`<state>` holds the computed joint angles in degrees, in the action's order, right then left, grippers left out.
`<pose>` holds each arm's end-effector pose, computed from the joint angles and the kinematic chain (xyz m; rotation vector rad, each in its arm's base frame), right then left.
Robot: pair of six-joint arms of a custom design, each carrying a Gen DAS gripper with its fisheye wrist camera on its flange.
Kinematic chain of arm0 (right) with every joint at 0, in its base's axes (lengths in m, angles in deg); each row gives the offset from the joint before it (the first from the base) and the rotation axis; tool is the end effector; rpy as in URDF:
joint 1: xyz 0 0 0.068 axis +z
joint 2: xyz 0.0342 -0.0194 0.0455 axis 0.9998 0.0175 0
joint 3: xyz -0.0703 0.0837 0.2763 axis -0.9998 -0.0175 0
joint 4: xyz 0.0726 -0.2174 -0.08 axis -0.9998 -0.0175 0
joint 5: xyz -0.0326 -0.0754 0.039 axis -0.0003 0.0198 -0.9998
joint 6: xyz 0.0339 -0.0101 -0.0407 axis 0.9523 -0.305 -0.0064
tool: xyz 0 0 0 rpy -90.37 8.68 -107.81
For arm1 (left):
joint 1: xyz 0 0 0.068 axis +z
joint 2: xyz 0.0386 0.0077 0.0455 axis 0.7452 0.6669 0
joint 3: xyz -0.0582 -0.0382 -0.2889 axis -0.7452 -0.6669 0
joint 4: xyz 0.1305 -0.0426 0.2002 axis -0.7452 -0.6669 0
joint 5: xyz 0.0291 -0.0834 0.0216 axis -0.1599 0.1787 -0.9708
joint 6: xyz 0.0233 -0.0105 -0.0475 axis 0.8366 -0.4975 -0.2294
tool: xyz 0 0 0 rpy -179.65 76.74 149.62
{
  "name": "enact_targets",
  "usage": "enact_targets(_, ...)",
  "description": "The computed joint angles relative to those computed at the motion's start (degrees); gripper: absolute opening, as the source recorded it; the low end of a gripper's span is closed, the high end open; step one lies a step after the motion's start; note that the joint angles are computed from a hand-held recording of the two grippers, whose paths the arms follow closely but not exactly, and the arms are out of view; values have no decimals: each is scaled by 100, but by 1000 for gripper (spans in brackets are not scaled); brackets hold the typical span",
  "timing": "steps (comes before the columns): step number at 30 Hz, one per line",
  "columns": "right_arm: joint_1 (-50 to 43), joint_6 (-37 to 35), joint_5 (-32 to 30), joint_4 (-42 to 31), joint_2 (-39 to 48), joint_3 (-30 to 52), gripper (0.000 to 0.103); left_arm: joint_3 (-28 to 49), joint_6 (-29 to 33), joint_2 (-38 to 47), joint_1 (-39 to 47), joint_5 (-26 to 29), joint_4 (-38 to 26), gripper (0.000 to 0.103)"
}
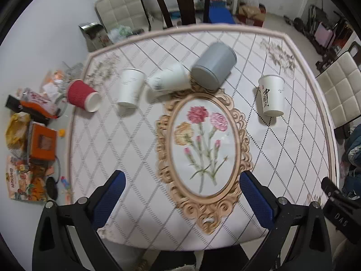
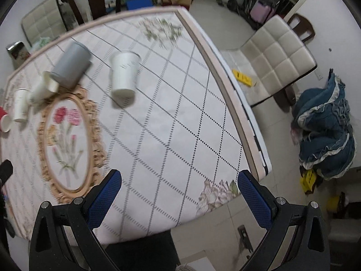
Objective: Flip cup upright
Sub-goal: 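Reach the left gripper toward the upside-down white bird-print cup and grasp it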
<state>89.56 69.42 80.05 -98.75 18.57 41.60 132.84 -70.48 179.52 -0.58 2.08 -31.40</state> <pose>0.2849 -0.0028 0.3080 -0.3183 2.9018 -0.2600 0.1726 -0.1830 0.3451 -0.6489 2.8476 0.2246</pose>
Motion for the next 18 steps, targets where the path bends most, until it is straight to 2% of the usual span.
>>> enact_targets(5, -239, -199, 110, 469, 1399, 476, 103, 428, 995, 1024, 783, 328, 622, 103)
enact_targets(10, -271, -313, 307, 532, 2755, 1509, 103, 1437, 1689, 2179, 1197, 492, 808, 103)
enact_targets(14, -288, -345, 366, 335, 3658, 2481, 103, 2375, 2119, 3042, 1500, 649, 863, 103)
enact_targets(18, -323, -338, 397, -140, 4620, 3796, 103, 3249, 2412, 3735, 1686, 803, 778, 102)
